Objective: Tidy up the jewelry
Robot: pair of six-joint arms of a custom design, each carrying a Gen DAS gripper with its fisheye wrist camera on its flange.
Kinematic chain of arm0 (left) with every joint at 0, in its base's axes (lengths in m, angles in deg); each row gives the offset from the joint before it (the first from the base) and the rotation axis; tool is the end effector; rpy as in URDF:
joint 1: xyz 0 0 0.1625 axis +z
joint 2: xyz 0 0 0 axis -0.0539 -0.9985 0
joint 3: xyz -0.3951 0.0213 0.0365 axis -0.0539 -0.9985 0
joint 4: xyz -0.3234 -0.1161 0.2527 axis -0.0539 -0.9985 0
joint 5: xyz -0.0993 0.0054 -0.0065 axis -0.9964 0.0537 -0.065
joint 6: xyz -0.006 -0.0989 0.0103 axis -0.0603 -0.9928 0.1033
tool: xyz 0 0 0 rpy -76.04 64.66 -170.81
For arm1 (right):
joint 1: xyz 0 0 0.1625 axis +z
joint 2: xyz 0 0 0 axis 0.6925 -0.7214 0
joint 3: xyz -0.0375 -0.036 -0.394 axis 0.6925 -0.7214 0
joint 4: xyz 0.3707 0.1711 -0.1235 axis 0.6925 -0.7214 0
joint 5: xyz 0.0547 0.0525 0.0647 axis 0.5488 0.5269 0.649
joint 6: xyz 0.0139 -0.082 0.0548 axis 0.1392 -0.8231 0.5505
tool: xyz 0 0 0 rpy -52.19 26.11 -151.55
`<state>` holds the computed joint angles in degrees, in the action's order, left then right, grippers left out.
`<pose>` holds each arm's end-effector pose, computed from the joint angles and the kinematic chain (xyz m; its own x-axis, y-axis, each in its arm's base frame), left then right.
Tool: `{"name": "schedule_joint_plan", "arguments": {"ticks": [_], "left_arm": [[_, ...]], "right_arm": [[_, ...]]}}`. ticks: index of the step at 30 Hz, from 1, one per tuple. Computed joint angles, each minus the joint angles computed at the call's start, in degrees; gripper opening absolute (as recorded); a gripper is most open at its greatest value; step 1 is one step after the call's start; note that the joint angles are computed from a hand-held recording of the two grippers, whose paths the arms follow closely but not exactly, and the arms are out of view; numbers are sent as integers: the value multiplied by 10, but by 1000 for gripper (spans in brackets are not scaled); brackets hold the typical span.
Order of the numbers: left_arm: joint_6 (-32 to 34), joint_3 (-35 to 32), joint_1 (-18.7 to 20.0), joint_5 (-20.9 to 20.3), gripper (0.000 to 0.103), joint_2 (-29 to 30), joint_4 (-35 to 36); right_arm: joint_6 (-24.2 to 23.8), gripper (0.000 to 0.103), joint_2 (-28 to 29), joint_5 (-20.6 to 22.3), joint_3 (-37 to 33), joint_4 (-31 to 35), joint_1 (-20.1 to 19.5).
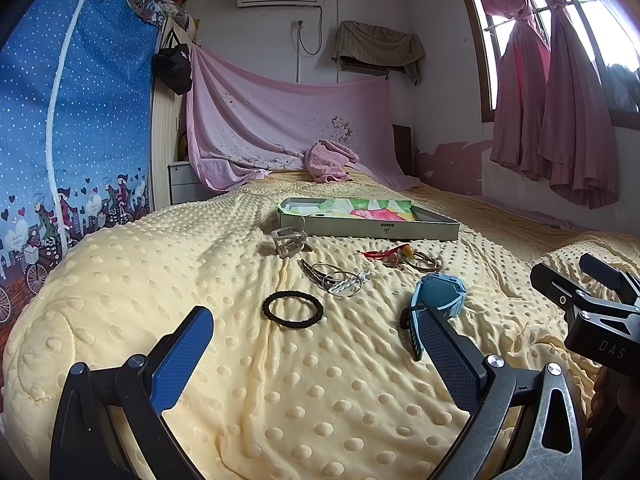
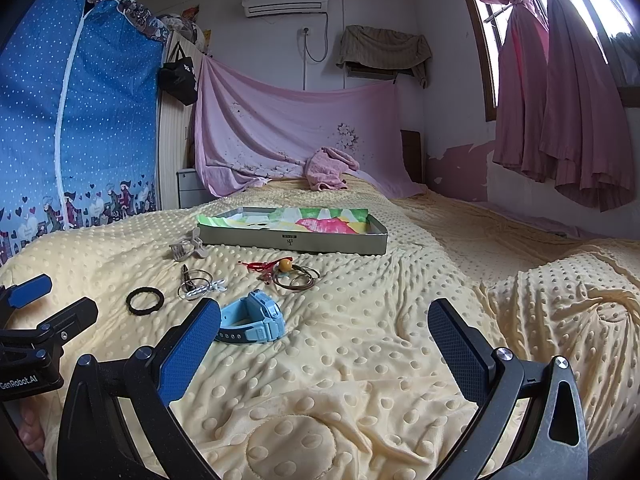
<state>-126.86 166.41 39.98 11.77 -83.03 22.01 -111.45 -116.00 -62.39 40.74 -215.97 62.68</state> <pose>-0.0992 -0.3598 0.1702 -0.7103 -0.1876 -0.6784 0.6152 0.3028 -0.7279 0.2320 -0.4261 0.0403 -0.6931 -0.1893 0.6955 -0.7188 0.2539 -0.6472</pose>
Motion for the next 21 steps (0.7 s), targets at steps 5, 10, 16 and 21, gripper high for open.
{"name": "schedule_joint_plan", "arguments": {"ticks": [5,10,16,21], "left_arm": [[0,0,-1,-1,103,1,-1],[1,0,-1,-1,103,1,-2],[1,0,-1,-1,103,1,-1],[-1,-1,-1,-1,103,1,1]], "right_arm": [[1,102,-2,0,1,1,1],[1,102,-2,2,1,1,-1],[3,102,-2,2,2,2,-1],[4,102,-3,2,2,2,0]]}}
